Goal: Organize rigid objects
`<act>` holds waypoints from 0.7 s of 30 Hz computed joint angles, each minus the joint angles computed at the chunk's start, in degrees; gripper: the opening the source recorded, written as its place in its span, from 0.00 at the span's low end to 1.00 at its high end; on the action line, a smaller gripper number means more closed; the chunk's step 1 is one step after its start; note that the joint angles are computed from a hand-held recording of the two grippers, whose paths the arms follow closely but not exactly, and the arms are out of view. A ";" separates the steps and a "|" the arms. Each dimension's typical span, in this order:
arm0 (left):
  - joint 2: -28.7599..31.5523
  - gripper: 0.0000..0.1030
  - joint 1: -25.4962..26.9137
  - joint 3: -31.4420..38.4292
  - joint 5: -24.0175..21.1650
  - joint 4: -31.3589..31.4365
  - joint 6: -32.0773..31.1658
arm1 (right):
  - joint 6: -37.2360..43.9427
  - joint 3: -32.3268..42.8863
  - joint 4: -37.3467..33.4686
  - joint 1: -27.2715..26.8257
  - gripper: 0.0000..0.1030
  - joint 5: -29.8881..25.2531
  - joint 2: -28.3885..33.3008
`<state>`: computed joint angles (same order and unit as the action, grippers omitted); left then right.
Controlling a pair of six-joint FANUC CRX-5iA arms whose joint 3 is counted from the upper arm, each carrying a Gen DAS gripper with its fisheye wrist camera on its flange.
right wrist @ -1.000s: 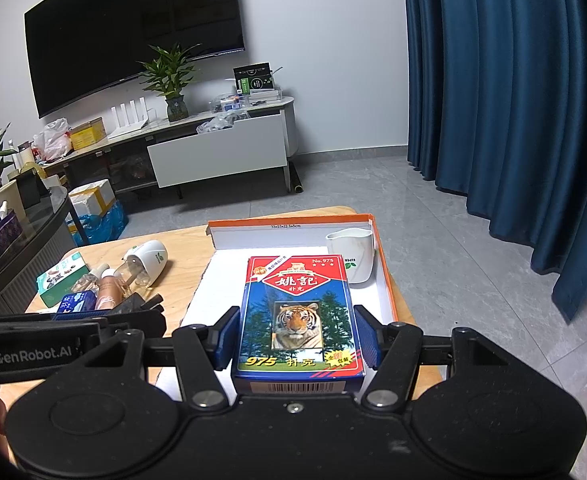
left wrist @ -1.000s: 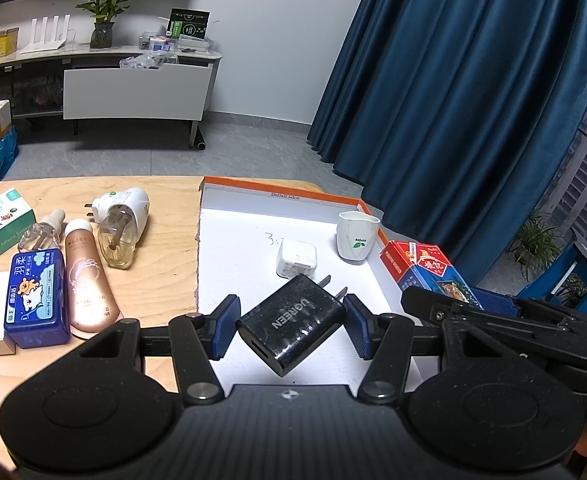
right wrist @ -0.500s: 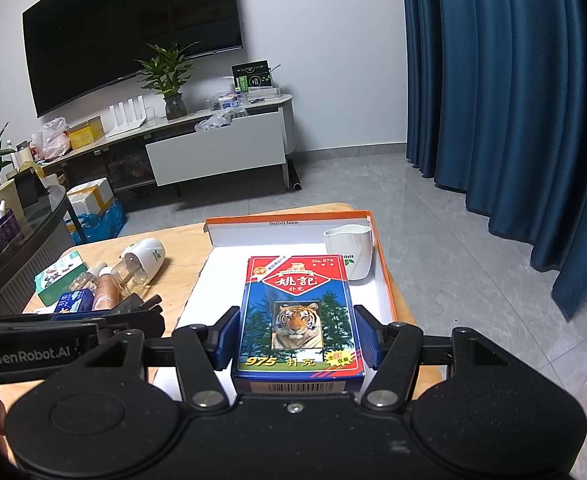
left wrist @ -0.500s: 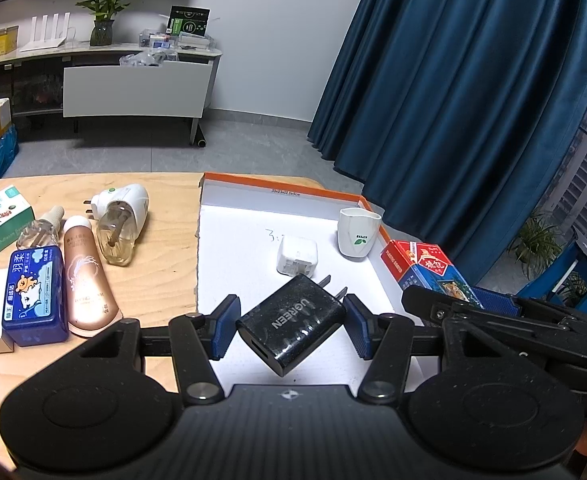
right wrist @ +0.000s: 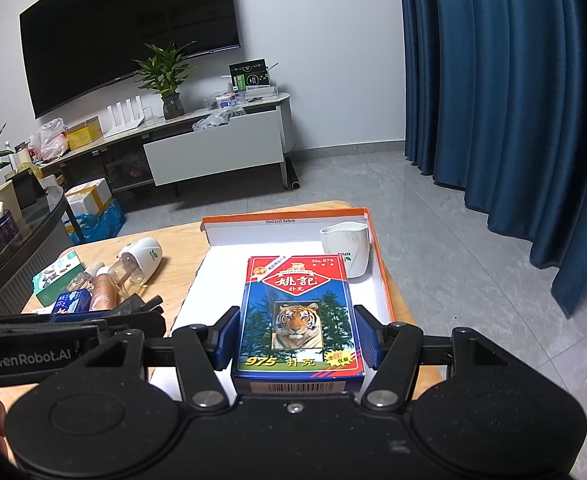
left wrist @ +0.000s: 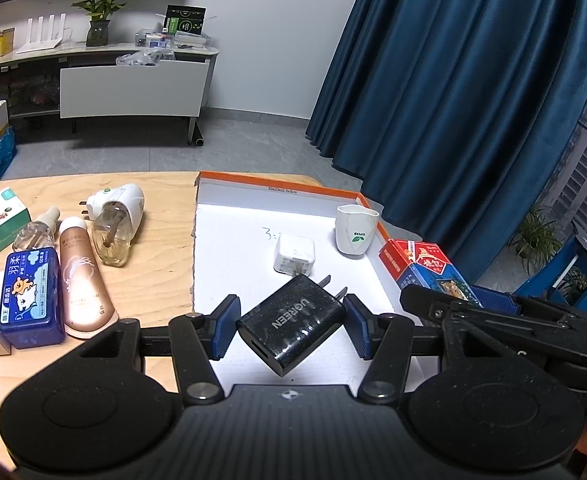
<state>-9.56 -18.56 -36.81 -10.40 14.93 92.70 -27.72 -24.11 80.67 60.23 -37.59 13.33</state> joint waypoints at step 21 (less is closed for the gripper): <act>1.45 0.55 -0.63 1.29 -0.51 -0.44 -0.72 | 0.06 -0.04 -0.35 -0.07 0.69 0.04 0.07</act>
<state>-8.11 -19.19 -35.52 -10.91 14.49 91.97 -27.66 -24.14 80.32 60.16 -37.55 13.40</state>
